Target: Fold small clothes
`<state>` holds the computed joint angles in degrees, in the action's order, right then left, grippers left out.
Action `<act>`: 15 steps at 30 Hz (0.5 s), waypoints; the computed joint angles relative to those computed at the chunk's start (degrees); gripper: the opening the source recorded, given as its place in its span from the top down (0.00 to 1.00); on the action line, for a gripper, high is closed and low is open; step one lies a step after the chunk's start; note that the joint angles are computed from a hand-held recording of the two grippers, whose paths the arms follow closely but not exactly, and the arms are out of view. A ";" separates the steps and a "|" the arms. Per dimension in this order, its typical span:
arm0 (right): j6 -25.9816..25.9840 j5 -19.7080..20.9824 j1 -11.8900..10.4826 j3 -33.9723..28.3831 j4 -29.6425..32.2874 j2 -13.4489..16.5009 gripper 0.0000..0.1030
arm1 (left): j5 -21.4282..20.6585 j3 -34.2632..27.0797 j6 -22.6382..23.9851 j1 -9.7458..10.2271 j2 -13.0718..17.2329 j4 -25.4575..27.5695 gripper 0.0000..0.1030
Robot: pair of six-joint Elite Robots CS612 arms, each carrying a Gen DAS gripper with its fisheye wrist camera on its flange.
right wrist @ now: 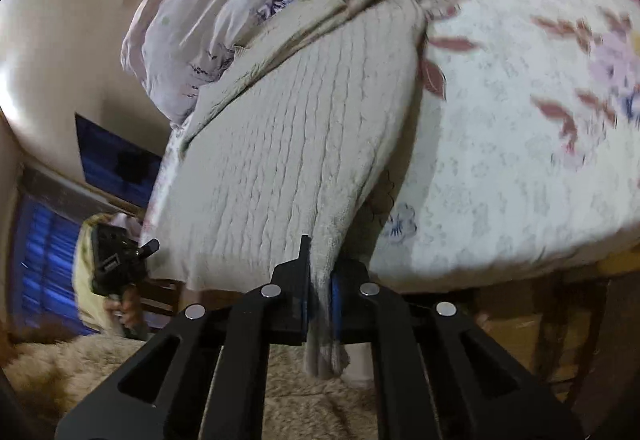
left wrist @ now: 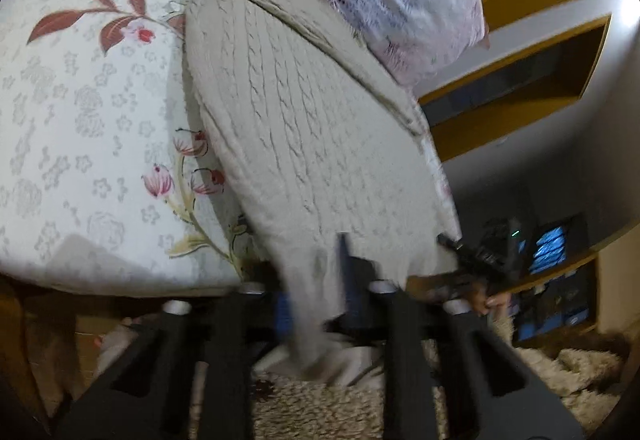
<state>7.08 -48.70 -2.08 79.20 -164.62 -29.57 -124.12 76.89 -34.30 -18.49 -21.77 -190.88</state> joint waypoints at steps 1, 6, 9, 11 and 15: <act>0.86 -0.26 0.10 -0.15 -2.27 0.15 0.93 | 0.89 0.01 0.72 -0.11 -0.20 0.33 0.92; 2.56 -6.38 1.07 -0.66 -15.22 0.25 0.93 | 6.41 -0.40 2.16 -0.05 -1.09 -2.26 0.94; 1.29 -11.57 1.86 -2.03 -19.64 0.66 0.93 | 10.54 -1.39 3.76 0.06 -1.71 -2.39 0.94; -0.10 -15.27 2.55 -3.50 -23.17 1.39 0.93 | 13.89 -2.22 5.21 -0.08 -1.98 -2.22 0.94; -1.94 -21.19 3.77 -7.33 -27.03 3.18 0.93 | 19.70 -6.16 7.24 -0.16 -1.37 -1.90 0.94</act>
